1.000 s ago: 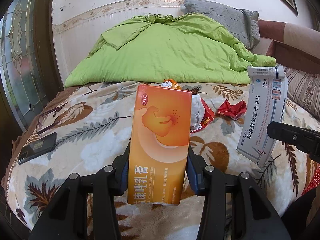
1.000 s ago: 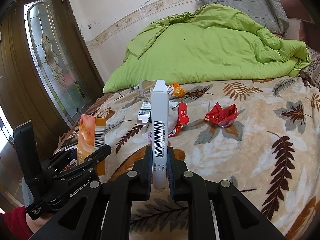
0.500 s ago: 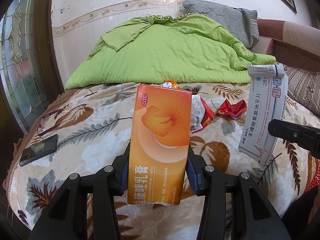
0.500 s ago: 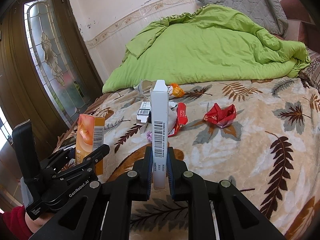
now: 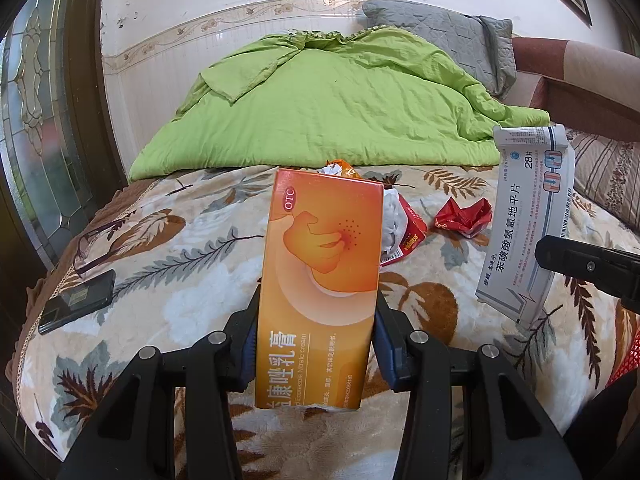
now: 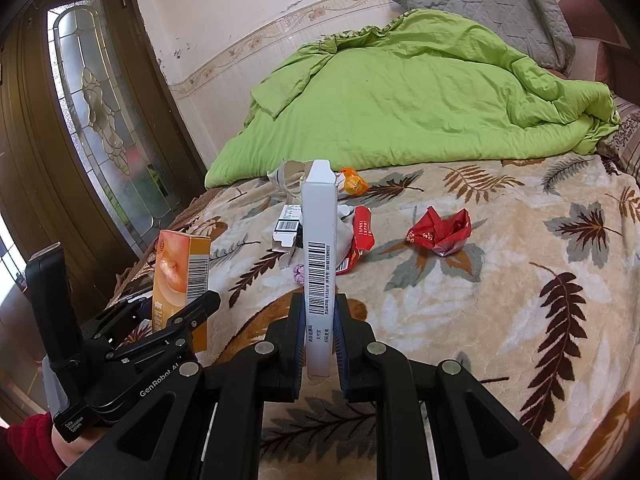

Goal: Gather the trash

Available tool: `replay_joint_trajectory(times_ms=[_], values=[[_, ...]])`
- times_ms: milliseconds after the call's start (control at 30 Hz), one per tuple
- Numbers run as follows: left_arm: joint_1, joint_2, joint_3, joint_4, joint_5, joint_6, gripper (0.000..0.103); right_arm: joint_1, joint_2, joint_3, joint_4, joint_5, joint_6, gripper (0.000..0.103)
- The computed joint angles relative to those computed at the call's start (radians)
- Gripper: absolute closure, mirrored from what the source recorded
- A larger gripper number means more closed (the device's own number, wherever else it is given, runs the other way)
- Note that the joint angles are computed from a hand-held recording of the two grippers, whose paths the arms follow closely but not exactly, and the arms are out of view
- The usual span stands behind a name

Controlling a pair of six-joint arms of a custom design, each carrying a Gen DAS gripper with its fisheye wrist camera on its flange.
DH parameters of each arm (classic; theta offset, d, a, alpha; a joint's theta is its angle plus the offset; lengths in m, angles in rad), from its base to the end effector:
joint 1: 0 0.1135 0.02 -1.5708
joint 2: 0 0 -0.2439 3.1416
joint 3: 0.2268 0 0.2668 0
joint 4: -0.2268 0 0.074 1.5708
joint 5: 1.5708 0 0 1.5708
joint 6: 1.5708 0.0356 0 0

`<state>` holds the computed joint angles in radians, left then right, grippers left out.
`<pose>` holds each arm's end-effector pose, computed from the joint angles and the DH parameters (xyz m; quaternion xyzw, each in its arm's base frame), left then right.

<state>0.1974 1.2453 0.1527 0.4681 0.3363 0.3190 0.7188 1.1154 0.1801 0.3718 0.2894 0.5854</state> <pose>0.2006 0.0281 0.0785 0.1295 0.8713 -0.0293 0.4724 0.1623 0.1285 0.1012 0.0117 0.8694 0.1894 0.4562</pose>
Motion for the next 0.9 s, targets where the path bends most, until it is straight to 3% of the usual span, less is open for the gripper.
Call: replay_joint_trajectory(times_ms=[900], values=[[-0.004, -0.01, -0.008, 0.005, -0.002, 0.006, 0.057, -0.009, -0.016, -0.009, -0.003, -0.006, -0.003, 0.089]])
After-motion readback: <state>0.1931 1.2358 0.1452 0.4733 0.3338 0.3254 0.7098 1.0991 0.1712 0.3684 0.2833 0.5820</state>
